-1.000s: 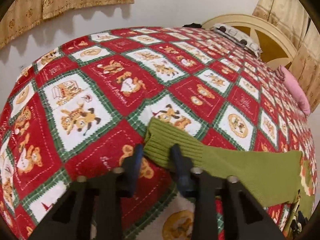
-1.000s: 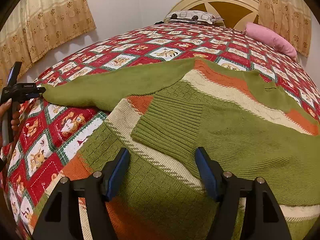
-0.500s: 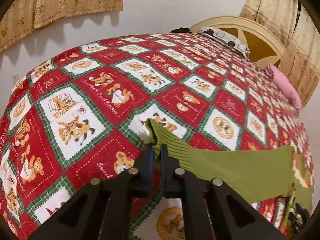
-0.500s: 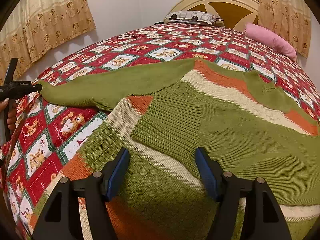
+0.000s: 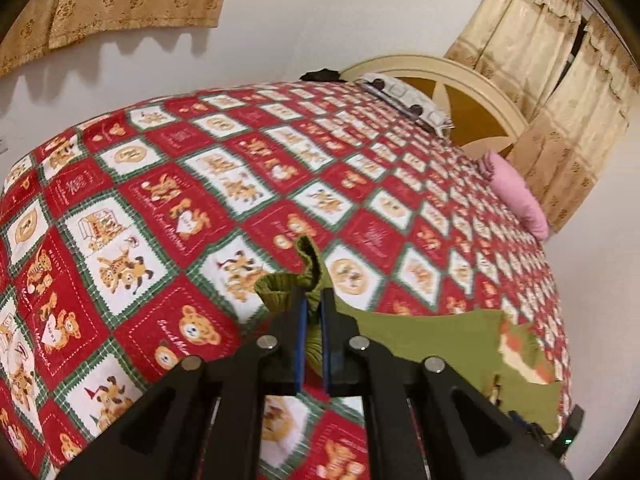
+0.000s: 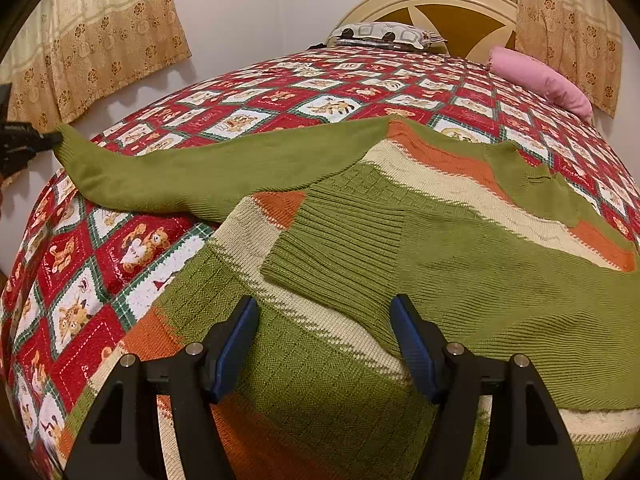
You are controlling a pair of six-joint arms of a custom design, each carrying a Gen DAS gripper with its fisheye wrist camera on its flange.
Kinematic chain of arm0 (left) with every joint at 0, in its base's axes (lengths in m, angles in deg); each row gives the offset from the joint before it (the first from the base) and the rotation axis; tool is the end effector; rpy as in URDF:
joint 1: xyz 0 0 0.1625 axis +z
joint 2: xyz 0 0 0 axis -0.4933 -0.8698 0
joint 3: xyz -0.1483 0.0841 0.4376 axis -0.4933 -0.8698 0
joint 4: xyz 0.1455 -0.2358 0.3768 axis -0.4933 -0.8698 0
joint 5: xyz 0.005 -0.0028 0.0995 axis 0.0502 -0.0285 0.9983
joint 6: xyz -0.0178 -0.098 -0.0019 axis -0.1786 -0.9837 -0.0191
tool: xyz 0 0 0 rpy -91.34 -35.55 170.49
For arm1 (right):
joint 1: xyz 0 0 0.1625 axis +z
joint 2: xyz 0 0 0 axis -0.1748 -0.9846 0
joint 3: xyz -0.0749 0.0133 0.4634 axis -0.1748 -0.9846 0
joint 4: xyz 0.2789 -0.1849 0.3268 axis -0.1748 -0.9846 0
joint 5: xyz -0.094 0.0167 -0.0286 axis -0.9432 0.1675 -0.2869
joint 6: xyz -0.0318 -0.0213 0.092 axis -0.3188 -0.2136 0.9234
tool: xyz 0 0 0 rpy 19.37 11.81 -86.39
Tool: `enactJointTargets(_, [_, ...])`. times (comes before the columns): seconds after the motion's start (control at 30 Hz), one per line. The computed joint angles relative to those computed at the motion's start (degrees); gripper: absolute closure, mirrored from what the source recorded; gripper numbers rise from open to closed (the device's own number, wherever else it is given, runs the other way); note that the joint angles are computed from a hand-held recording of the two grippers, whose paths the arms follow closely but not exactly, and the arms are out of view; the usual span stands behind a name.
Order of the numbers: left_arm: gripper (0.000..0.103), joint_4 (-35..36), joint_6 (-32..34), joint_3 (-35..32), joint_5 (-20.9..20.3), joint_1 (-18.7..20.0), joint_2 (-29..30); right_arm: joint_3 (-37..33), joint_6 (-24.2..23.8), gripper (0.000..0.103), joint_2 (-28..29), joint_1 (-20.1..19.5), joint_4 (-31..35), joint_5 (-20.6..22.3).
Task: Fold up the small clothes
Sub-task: 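Lift the sleeve with the left tool, fold it across the body, release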
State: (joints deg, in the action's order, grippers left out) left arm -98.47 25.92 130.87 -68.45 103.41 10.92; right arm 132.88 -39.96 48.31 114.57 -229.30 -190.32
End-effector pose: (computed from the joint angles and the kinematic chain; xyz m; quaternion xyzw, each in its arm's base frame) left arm -0.0308 -0.8198 0.4419 -0.0756 0.8587 -0.4504 0.2323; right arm 0.2946 -0.7796 0.0562 0.3039 -0.8899 0.2315 0.2493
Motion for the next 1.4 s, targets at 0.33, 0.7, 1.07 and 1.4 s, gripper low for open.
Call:
enactJointTargets(0.33, [0.097,0.65,1.01,0.60,-3.16,-3.73,-0.63,-1.42,1.28,0.030,-0.93,0.21,4.48,-0.65])
enactJointTargets(0.7, [0.097,-0.34,3.51,0.52,-5.24,-7.20,0.20,7.55,9.77,0.029,-11.02,-1.11,7.01,2.08])
enactJointTargets(1.07, [0.097,1.65,1.56,-3.05,-8.66,-10.27,4.19,19.91,6.93,0.028,-19.98,-2.03,1.64,2.38])
enactJointTargets(1.4, [0.097,2.04,2.09,-8.79,-11.35,-13.61,10.39,27.02,7.97,0.028,-25.09,-4.16,-3.26,4.82])
